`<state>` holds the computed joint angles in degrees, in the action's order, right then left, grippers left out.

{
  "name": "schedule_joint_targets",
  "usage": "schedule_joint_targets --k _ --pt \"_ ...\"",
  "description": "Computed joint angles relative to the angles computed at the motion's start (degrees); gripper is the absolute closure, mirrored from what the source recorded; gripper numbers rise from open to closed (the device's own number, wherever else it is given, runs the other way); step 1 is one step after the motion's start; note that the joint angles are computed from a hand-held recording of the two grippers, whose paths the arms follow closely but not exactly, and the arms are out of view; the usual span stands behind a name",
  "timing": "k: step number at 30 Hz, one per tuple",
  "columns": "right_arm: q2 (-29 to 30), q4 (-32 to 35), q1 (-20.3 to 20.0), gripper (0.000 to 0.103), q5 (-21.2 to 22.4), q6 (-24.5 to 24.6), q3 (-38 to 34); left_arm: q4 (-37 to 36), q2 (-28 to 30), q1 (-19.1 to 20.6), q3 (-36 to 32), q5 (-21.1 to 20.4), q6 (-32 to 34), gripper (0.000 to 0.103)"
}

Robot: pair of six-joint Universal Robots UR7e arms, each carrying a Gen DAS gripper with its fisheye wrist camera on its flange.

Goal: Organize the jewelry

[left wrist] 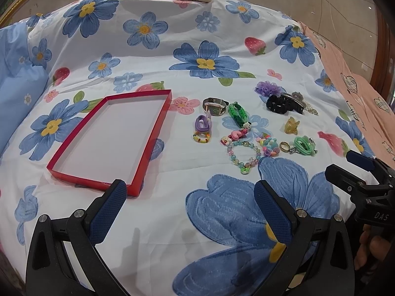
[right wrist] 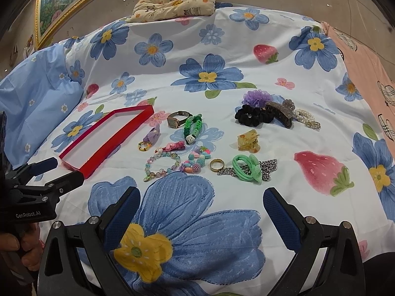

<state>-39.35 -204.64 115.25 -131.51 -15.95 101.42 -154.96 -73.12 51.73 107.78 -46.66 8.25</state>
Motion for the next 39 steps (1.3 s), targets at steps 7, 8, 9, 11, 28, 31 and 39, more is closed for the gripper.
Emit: schedule_joint_targets --k 7,8,9,11,28,31,39 --pt "-0.3 0.9 -0.2 0.002 0.3 0.9 -0.3 1.6 1.0 0.5 -1.8 -0.6 -0.1 0.000" --pt "-0.3 1.2 -0.3 0.002 0.3 1.1 -0.4 1.9 1.2 0.7 -2.2 -0.8 0.0 0.000" --pt "-0.5 1.4 -0.4 0.002 0.5 1.3 -0.5 2.2 1.3 0.8 -2.4 -1.1 -0.2 0.000" --pt "-0.8 2.1 -0.8 0.002 0.8 1.8 -0.8 2.9 1.9 1.3 -3.6 -1.8 -0.1 0.000" --pt "-1.5 11.3 -4.5 0.014 4.1 5.9 -8.2 9.3 11.1 4.5 -18.1 -4.2 1.3 0.003" --pt "-0.7 14.8 -5.1 0.016 5.1 6.7 -11.1 11.9 13.1 5.2 -21.4 -5.2 0.8 0.004" --pt "0.7 20.3 -7.1 0.028 2.1 8.7 -16.2 18.5 19.2 7.1 -29.9 -7.2 -0.6 0.017"
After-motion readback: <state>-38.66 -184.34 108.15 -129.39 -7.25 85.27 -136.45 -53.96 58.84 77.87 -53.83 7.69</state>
